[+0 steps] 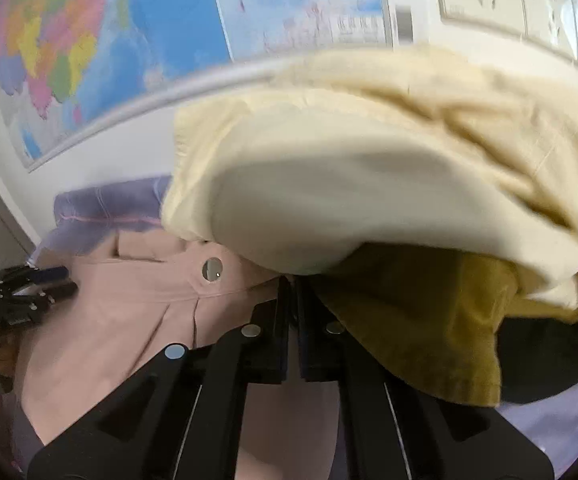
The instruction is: Fold large clothes
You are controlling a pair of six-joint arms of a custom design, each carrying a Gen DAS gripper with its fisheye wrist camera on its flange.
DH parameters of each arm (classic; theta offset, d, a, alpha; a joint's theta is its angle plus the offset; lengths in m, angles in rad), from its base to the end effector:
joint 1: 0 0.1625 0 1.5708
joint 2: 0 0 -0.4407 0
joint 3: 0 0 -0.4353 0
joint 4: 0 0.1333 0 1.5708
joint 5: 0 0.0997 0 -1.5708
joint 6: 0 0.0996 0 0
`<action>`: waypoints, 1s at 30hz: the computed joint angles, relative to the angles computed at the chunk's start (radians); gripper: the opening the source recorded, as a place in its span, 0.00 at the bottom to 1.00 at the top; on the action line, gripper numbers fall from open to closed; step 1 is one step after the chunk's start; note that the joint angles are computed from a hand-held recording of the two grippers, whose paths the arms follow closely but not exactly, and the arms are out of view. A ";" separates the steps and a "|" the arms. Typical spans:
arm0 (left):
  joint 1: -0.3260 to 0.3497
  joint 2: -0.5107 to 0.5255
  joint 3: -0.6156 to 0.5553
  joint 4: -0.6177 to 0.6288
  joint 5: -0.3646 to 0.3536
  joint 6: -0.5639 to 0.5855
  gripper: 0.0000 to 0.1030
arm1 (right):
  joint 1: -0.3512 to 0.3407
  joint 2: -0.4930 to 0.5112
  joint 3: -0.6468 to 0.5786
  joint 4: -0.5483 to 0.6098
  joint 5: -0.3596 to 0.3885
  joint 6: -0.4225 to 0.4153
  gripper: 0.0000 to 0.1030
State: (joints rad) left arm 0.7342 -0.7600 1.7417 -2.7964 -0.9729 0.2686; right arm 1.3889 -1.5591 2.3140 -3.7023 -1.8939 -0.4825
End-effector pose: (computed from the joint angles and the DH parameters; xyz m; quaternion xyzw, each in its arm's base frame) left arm -0.3764 -0.5948 0.0484 0.4674 0.8262 -0.1935 0.2480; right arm 0.0215 -0.4453 0.3845 0.0131 -0.7690 0.5522 0.3219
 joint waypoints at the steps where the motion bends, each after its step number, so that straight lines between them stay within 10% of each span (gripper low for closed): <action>1: -0.004 0.008 0.002 -0.017 0.020 0.012 0.49 | 0.008 0.022 -0.011 -0.009 -0.039 -0.020 0.04; 4: -0.012 0.010 0.021 -0.054 0.046 0.030 0.49 | -0.003 -0.002 0.013 -0.003 -0.020 0.012 0.12; 12: -0.003 -0.202 0.197 -0.207 -0.063 0.050 0.76 | -0.033 -0.199 0.201 0.008 0.135 -0.053 0.83; 23: 0.103 -0.432 0.396 -0.074 -0.176 -0.149 0.85 | -0.442 -0.426 0.459 0.200 0.654 0.052 0.93; 30: 0.121 -0.397 0.404 -0.038 -0.282 -0.172 0.86 | -0.389 -0.297 0.434 0.100 0.669 0.031 0.95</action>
State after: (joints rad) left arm 0.8554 -1.1568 2.1455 -2.8344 -1.2546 0.0968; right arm 0.9998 -1.8565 2.7475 -3.6023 -1.2244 -0.4514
